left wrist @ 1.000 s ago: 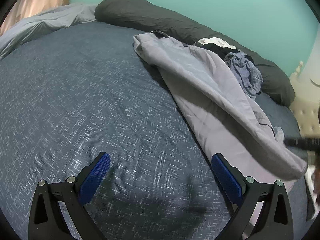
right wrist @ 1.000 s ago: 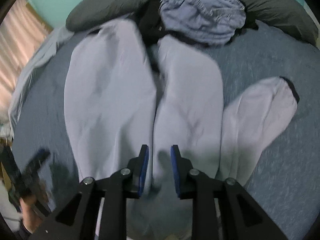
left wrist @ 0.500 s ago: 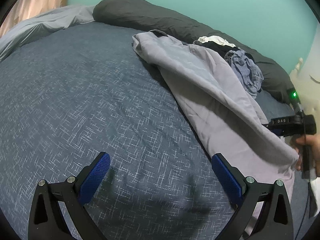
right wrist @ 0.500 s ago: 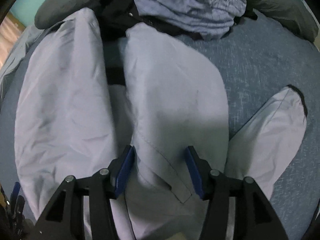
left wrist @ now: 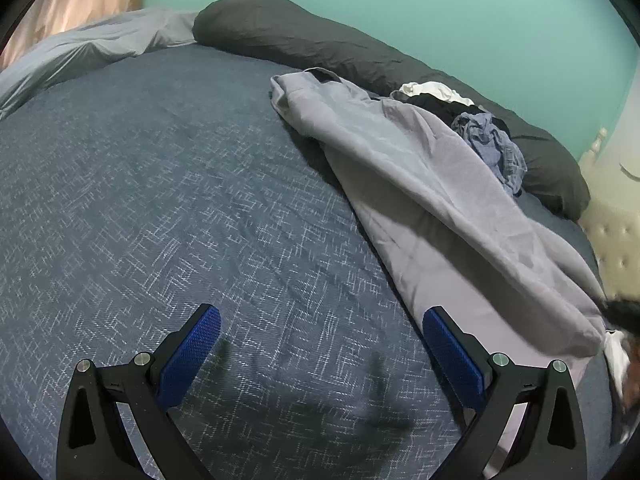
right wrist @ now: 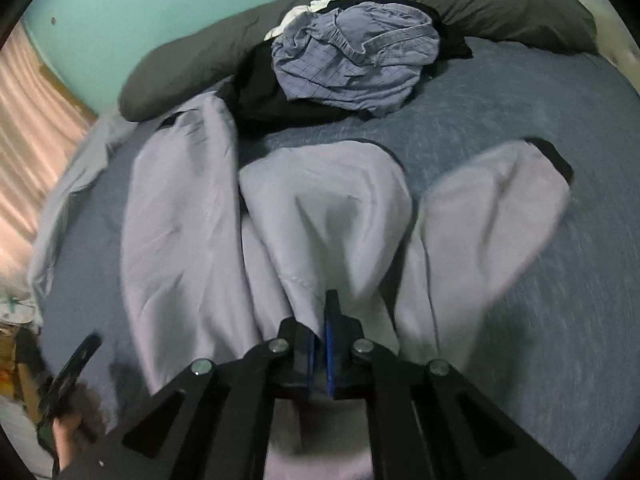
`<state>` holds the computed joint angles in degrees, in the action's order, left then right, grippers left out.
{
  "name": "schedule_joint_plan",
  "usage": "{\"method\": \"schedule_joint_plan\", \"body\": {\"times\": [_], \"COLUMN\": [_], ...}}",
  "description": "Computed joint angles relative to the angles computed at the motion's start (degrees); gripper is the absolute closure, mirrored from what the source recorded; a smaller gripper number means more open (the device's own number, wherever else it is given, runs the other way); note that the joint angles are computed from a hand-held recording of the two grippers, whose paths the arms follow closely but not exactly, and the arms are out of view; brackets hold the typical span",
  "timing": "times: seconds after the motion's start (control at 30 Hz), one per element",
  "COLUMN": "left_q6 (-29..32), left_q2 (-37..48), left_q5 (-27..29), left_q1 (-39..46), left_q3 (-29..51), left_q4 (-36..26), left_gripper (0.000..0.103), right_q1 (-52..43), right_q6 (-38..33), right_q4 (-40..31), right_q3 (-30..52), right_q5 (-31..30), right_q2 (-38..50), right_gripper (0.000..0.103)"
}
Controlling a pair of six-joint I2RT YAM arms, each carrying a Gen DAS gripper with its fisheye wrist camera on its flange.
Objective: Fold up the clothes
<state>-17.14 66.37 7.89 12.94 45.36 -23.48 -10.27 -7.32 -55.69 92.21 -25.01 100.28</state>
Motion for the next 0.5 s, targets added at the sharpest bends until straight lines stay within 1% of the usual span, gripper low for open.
{"method": "schedule_joint_plan", "body": {"times": [0.03,0.13,0.23,0.27,0.3,0.4,0.5], "left_q6": [0.0,0.2,0.2,0.2,0.2,0.3,0.4], "left_q2": [-0.1,-0.3,-0.4,-0.5,-0.6,-0.6,-0.2], "left_q5": [-0.1,-0.2,-0.3,-0.3,-0.4,-0.7,-0.6], "left_q1": [0.0,-0.1,-0.3,-0.4,-0.6,-0.9,-0.9], "left_q3": [0.0,0.0,0.2,0.2,0.2,0.1,0.1], "left_q4": [-0.1,-0.2,-0.4,-0.4,-0.4,-0.2,0.0], "left_gripper": [0.000,0.000,0.000,0.000,0.000,0.000,0.000], "right_q1": [-1.2,-4.4,-6.2,-6.6,-6.8,-6.8,-5.3], "right_q6": [-2.0,-7.3,-10.3,-9.8,-9.2,-6.3,-2.9], "right_q4": [-1.1,-3.7,-6.3,-6.0,-5.5,-4.0,-2.7], "right_q3": [-2.8,-8.5,-11.1,-11.2,-11.2,-8.8,-4.8], "right_q5": [-0.8,-1.2,-1.0,-1.0,-1.0,-0.9,-1.3], "right_q2": [-2.8,-7.3,-8.6,-8.7,-8.9,-10.4,-10.6], "right_gripper": [0.100,0.100,0.100,0.099,0.096,0.095,0.095]}}
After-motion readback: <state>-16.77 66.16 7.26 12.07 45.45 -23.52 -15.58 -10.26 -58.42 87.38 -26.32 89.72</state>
